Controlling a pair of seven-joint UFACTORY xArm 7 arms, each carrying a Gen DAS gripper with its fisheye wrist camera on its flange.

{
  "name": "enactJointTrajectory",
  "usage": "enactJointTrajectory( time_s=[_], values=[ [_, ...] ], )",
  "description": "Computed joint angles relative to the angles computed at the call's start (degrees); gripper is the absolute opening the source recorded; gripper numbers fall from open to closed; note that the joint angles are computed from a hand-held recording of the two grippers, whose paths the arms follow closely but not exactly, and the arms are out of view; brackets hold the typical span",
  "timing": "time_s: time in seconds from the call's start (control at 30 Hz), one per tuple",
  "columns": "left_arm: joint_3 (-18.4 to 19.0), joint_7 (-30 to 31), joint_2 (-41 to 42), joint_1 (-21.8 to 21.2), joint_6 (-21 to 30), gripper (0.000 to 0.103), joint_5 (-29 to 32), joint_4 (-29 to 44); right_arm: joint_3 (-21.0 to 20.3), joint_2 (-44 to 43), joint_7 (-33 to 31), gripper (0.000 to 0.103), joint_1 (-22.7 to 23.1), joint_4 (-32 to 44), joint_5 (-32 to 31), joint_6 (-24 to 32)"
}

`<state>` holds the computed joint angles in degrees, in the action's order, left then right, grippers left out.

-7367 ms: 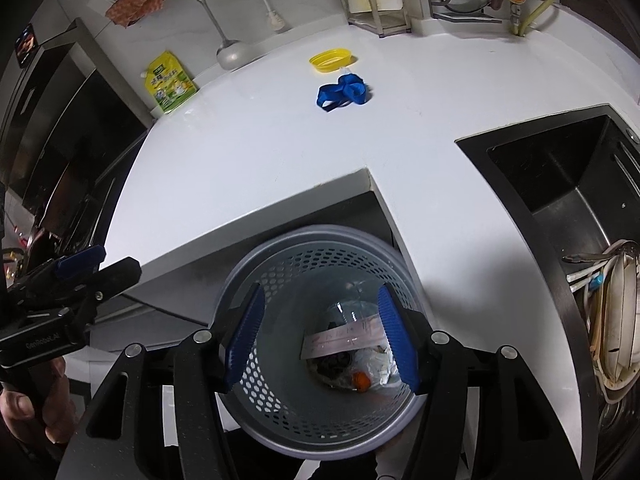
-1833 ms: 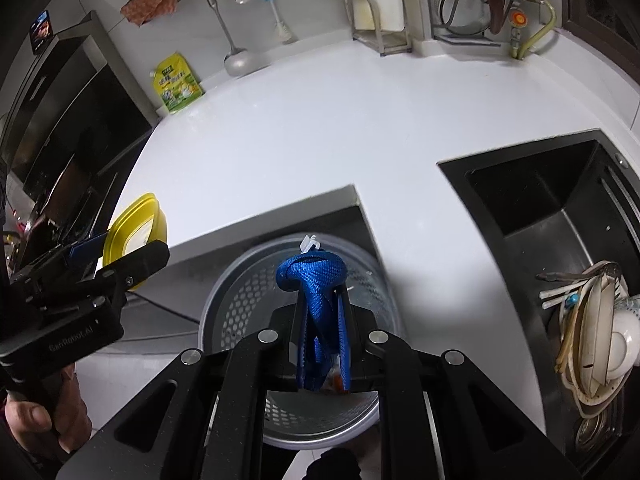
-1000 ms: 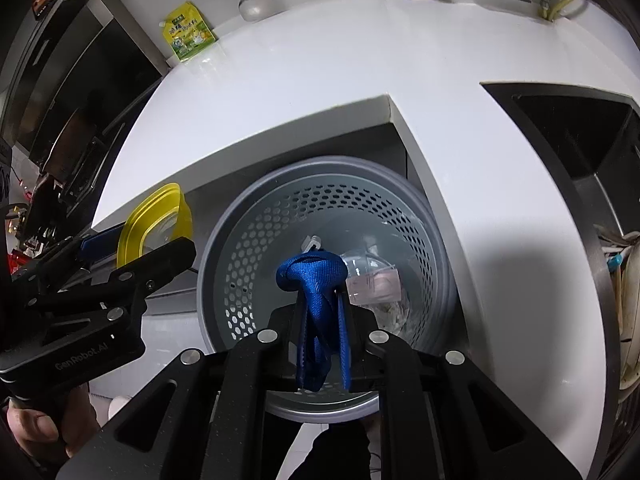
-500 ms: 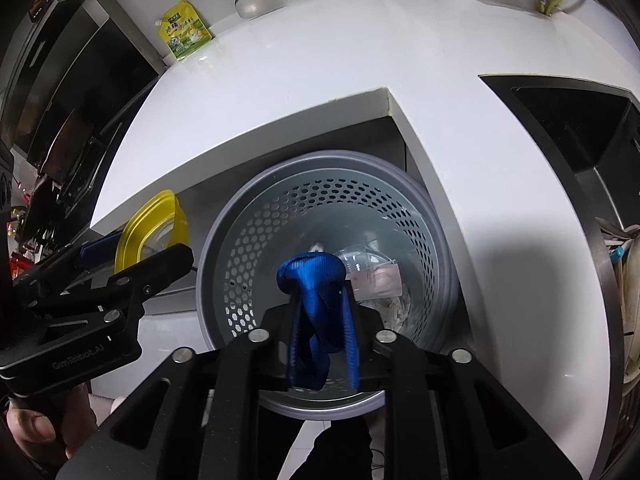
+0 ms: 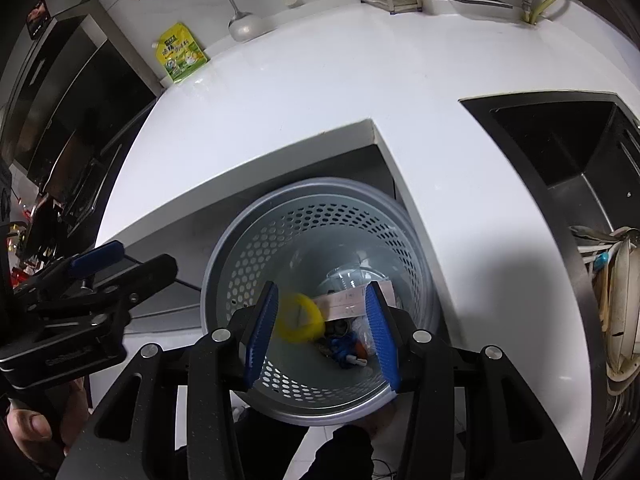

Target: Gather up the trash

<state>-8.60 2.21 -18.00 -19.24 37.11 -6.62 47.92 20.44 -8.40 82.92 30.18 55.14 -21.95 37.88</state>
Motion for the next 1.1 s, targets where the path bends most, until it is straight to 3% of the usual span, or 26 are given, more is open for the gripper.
enactJointTrajectory(
  time_s=[0.63,1.1],
  values=[
    [-1.5,-3.9,-1.5,0.1,0.3,0.094,3.3,1.6,1.2,-4.1,-0.8,0.045,-1.2,-1.6,0.3,1.6],
    [-1.8,-5.9,-1.8,0.4,0.1,0.096,5.3,2.5,2.0,-5.3,-0.9,0.053,-1.9,-0.7,-0.2,3.8]
  ],
)
